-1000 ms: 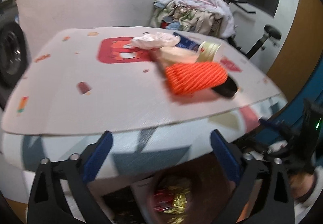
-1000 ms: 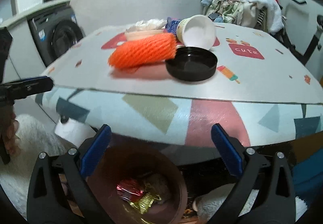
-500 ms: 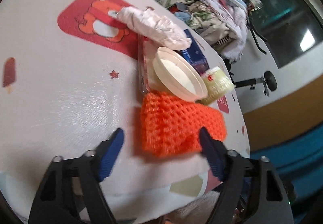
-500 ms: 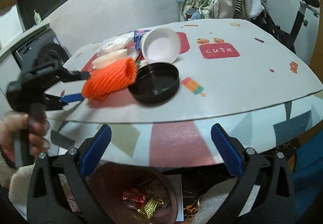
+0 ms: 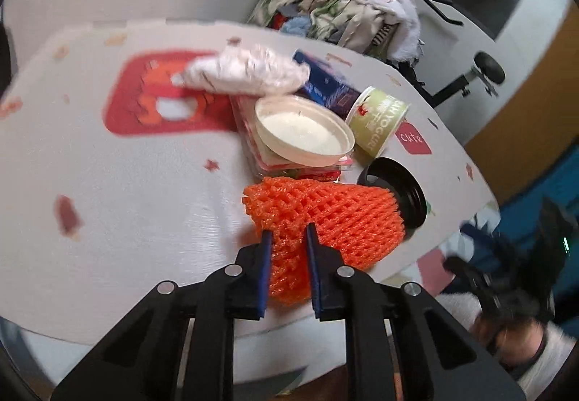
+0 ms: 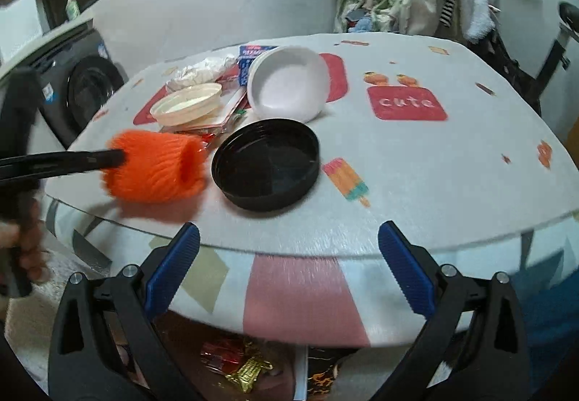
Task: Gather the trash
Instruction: 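Grasp the black round lid with the right gripper while the left gripper lifts the net, then drop the orange net into the bin with the left gripper while the right gripper drops the black lid there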
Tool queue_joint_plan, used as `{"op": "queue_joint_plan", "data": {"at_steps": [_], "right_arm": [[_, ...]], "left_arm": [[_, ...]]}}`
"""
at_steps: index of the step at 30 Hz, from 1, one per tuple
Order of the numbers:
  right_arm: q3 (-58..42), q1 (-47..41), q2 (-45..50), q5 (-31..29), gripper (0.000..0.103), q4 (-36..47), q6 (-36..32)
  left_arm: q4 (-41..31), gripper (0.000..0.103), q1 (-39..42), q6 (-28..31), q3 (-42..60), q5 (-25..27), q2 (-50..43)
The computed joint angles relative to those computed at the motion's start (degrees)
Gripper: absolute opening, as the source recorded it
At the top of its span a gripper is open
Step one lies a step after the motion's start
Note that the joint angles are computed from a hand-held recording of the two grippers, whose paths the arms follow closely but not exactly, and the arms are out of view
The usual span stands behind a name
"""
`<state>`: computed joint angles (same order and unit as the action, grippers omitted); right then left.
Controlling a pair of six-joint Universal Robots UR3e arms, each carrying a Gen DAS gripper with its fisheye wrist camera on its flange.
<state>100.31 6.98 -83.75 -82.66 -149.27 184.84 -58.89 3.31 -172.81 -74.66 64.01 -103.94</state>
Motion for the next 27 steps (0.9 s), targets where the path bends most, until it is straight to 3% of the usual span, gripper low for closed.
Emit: {"op": "queue_joint_plan", "data": {"at_steps": [7,17,22,27], "right_arm": [[-16.6,2.1,13.4,-0.9,0.097,7.4,-1.9],[-38.1,5.6,27.4,-6.0,0.097,18.3,-1.2],[-36.5,6.2,26.3,-6.1,0.094,16.5,-2.7],[-26.5,5.9,19.0,-4.1,0.094,11.6,-3.4]], "left_arm": [[-0.4,0.017,4.6,12.2,-8.2,2.6,12.5],[-6.5,0.017,9.8,17.2,-12.1,-0.5,18.3],[-7.6,0.017,9.4,18.5,-13.7,-1.0,19.8],[-8.7,0.017,7.9,20.2,-15.3,-1.4,21.3]]}}
